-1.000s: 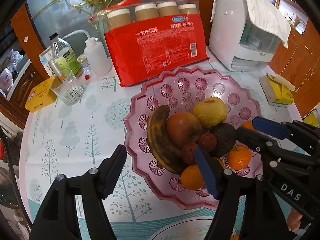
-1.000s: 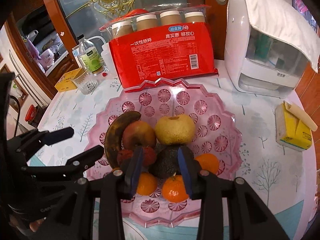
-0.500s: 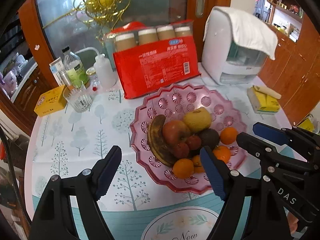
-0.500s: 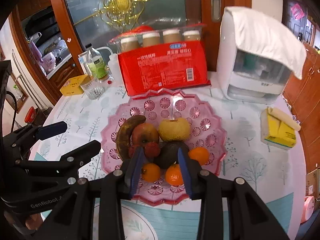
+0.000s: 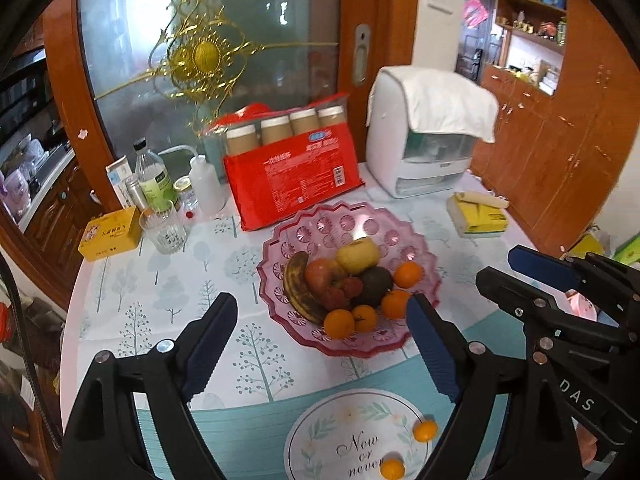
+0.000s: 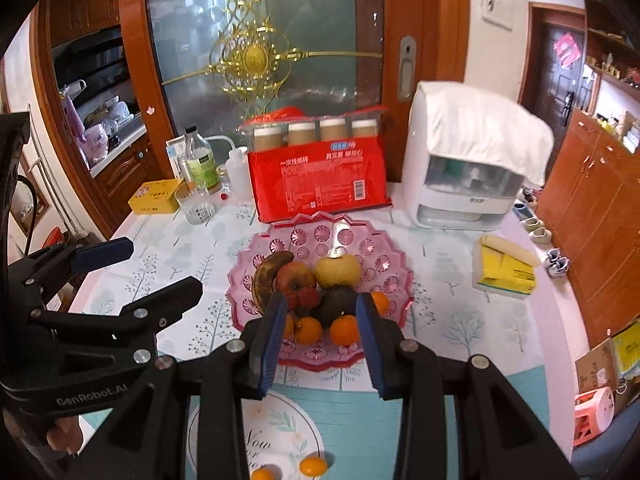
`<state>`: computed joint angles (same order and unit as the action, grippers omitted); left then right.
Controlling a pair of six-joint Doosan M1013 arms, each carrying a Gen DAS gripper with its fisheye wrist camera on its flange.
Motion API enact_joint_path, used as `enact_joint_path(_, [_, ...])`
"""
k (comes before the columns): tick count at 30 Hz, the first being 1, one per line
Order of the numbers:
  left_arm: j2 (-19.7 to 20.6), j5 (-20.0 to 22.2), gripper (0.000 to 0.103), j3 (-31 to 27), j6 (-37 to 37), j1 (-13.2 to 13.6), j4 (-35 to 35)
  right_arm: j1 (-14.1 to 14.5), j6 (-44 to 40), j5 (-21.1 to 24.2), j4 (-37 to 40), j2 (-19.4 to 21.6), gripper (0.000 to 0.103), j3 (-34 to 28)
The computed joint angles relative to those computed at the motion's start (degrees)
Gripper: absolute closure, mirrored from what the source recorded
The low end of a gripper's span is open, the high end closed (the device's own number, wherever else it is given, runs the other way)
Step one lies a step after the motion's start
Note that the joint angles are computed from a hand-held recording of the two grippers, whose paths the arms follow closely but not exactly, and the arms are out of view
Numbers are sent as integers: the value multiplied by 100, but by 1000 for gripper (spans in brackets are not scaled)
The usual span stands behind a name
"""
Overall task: Organize fruits
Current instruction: 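Withdraw both grippers from the bowl toward the two small oranges on the plate, then grasp a small orange with the right gripper while the left gripper grasps the other orange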
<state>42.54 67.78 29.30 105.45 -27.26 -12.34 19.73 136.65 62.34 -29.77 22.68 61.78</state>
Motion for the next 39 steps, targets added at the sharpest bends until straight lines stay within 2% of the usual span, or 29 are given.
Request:
enact_joint_path(8, [-747, -477, 14, 1236, 706, 107, -552, 392, 638, 378, -649, -247, 58, 258])
enact_joint_path(13, [-1105, -683, 13, 1929, 980, 132, -748, 551, 792, 525, -718, -356, 57, 502])
enact_joint_path(18, [-1360, -956, 13, 2487, 875, 102, -622, 625, 652, 413, -569, -464, 57, 837])
enact_joint_path(24, [-1449, -962, 13, 2931, 121, -36, -262, 528, -1, 21, -143, -608, 57, 1291])
enact_joint_path(29, [-1424, -941, 13, 3264, -843, -217, 307, 338, -728, -326, 387, -722, 57, 1711])
enact_joint_path(36, [-1420, -983, 13, 3741, -2233, -420, 1077, 8, -2050, -849, 1426, -786, 57, 2229])
enact_joint_path(39, [-1421, -886, 13, 3871, -2529, -469, 1244, -121, -2548, -981, 1887, -766, 57, 2374])
